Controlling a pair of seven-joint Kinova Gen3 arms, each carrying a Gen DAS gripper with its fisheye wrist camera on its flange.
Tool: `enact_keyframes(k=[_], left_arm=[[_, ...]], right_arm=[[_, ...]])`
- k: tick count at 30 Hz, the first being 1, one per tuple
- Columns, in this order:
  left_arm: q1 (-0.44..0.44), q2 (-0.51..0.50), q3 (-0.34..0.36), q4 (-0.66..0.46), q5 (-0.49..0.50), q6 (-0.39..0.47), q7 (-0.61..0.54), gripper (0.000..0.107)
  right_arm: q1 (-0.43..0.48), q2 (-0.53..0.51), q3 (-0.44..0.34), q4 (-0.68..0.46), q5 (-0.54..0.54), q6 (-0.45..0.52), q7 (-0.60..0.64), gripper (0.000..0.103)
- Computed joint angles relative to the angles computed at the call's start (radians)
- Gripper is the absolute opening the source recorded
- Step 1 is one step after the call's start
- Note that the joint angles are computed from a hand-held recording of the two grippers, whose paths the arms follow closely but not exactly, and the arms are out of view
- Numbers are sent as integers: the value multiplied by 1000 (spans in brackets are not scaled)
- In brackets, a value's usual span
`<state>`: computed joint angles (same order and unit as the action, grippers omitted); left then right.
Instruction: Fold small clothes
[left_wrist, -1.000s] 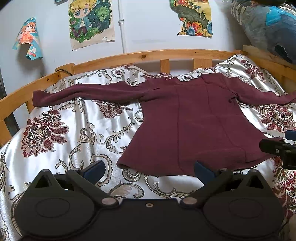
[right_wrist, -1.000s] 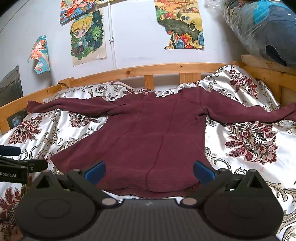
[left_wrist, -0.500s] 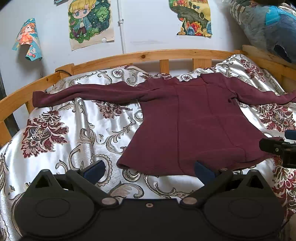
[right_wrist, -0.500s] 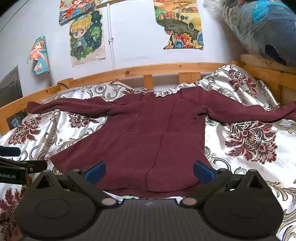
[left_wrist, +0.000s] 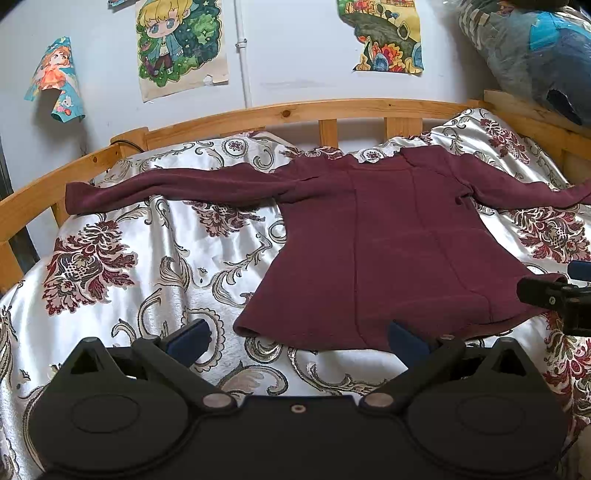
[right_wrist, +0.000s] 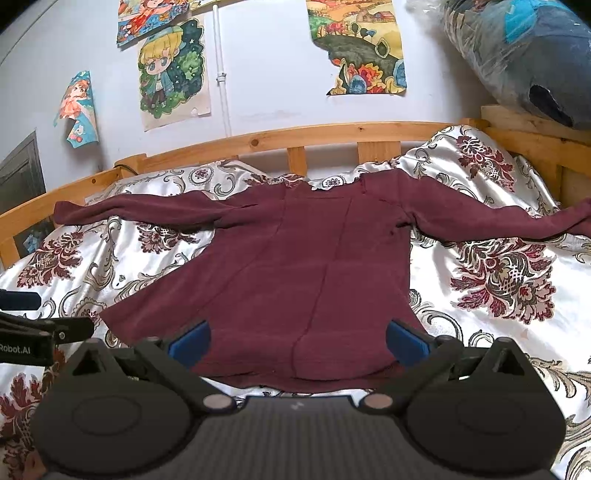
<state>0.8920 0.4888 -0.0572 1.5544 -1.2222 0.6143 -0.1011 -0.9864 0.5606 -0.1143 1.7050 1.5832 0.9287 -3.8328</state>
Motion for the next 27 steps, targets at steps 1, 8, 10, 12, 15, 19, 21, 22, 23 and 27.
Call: enact_keyframes(k=[1, 8, 10, 12, 15, 19, 21, 22, 23, 27], left_arm=[[0, 0, 0, -1, 0, 1, -1, 102], [-1, 0, 1, 0, 1, 0, -1, 102], [-1, 0, 1, -1, 3, 2, -3, 102], [-4, -4, 2, 0, 6, 2, -5, 102], [-3, -4, 1, 1, 4, 1, -4, 102], [-4, -4, 3, 1, 6, 2, -5, 102], [-6, -5, 3, 2, 9, 3, -6, 102], [-7, -5, 3, 1, 10, 3, -8, 102], [-6, -4, 3, 1, 10, 3, -6, 102], [-7, -2, 4, -2, 12, 5, -18, 102]], right_arm=[[1, -1, 0, 2, 2, -1, -2, 103], [2, -1, -1, 1, 0, 0, 1, 103], [0, -1, 0, 2, 1, 4, -1, 103], [-3, 0, 0, 2, 2, 11, -4, 103], [-4, 0, 0, 0, 1, 15, -4, 103], [-5, 1, 0, -1, 1, 16, -3, 103], [-5, 1, 1, -2, 0, 18, -2, 103], [-6, 1, 1, -2, 0, 19, -2, 103], [-6, 1, 1, -3, -2, 21, -1, 103], [-22, 10, 9, -15, -19, 63, 8, 103]])
